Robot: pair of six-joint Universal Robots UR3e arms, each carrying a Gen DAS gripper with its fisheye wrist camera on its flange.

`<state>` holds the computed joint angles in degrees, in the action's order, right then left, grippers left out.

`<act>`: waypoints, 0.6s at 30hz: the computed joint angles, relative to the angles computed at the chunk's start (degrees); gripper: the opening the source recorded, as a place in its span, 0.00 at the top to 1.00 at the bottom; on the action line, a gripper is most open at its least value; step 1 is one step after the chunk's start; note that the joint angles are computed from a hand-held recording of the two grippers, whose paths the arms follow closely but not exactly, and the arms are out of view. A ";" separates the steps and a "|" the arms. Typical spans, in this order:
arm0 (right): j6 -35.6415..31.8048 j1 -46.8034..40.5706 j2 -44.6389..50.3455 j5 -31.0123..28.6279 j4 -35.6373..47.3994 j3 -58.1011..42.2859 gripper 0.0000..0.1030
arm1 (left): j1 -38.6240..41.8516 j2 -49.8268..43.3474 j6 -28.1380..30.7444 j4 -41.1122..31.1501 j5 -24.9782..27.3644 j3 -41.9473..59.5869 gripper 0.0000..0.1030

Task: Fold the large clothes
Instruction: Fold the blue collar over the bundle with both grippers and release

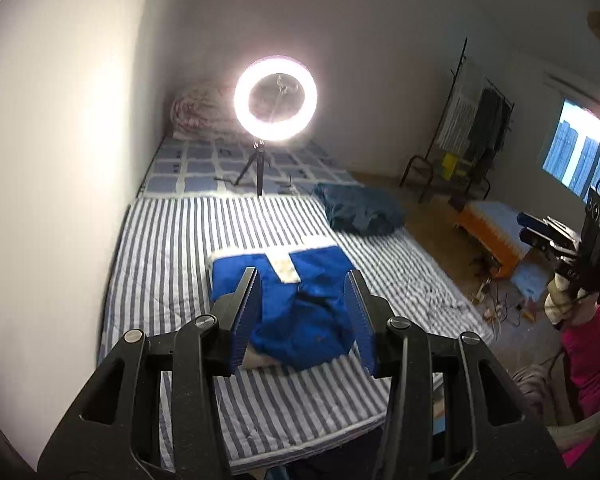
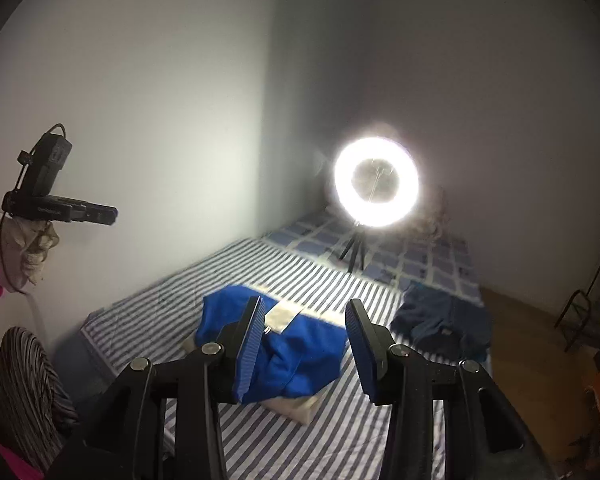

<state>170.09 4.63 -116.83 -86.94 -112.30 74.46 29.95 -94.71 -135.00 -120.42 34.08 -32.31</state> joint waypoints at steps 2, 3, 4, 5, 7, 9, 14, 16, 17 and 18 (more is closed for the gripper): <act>-0.32 -4.49 0.41 4.82 3.01 -3.31 0.52 | -0.06 -2.53 -1.94 -0.52 -0.76 4.14 0.56; -0.66 -7.52 0.11 8.33 4.75 -3.97 0.46 | -0.58 -2.67 -4.23 2.83 -0.44 2.61 0.54; -1.18 -10.76 0.02 12.13 6.65 -4.18 0.42 | -1.32 -2.55 -5.89 5.53 0.10 0.18 0.51; -1.11 -11.66 0.21 13.01 6.60 -3.08 0.42 | -2.20 -3.17 -6.77 6.78 0.73 -1.00 0.51; -1.21 -13.89 0.25 15.01 6.58 0.27 0.42 | -5.40 -3.05 -11.49 16.57 4.24 -9.53 0.51; -0.18 -12.85 1.87 13.37 6.47 2.23 0.43 | -7.85 -4.76 -14.93 20.97 7.20 -13.51 0.51; 1.34 -9.56 3.32 7.65 8.00 -0.55 0.45 | -7.55 -5.72 -16.73 20.98 5.95 -14.07 0.51; 2.04 -6.39 4.43 4.25 9.65 -6.28 0.45 | -6.02 -4.39 -14.27 17.62 4.15 -11.75 0.51; 3.04 -3.62 5.18 1.65 10.80 -9.64 0.45 | -4.92 -3.95 -12.67 14.75 2.99 -9.32 0.51; 4.37 0.75 7.51 -2.49 12.54 -15.40 0.45 | -3.54 -3.79 -10.46 10.47 1.46 -5.55 0.51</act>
